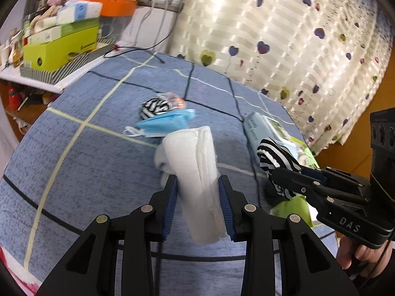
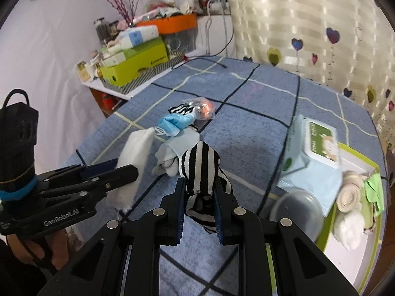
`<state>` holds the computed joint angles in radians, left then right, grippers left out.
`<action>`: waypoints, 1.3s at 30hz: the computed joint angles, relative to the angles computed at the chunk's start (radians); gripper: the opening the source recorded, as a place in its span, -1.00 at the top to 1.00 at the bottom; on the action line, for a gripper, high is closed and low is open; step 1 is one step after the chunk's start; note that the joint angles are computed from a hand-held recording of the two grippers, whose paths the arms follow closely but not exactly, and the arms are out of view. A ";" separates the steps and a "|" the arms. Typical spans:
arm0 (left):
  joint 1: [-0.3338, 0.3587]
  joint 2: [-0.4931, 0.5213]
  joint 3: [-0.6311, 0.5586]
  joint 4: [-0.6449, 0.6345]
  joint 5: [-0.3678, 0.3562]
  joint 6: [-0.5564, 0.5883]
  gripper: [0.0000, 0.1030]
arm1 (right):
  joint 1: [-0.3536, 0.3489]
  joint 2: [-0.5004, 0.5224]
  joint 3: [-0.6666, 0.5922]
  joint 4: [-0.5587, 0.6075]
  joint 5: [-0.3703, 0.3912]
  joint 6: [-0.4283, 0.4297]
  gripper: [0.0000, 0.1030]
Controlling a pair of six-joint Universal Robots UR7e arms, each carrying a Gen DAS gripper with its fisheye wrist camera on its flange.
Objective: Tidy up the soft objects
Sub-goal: 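Grasp the black-and-white striped sock with the right gripper while the left holds the cloth, then carry the white cloth and striped sock over the white tray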
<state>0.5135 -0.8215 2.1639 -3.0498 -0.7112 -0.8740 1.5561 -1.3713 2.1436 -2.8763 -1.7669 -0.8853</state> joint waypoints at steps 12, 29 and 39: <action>-0.029 0.085 -0.132 -0.001 -0.044 0.122 0.32 | -0.079 -0.172 0.049 0.001 0.088 -0.017 0.63; -0.047 0.182 -0.287 0.007 -0.107 0.247 0.32 | -0.186 -0.283 0.038 0.027 0.173 -0.014 0.62; -0.061 0.226 -0.350 0.030 -0.146 0.284 0.32 | -0.253 -0.338 0.035 0.032 0.222 -0.002 0.62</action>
<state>0.4526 -0.5950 1.8136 -3.0198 -0.8577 -0.5899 1.3029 -1.7097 2.1790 -2.8445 -1.5447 -0.8871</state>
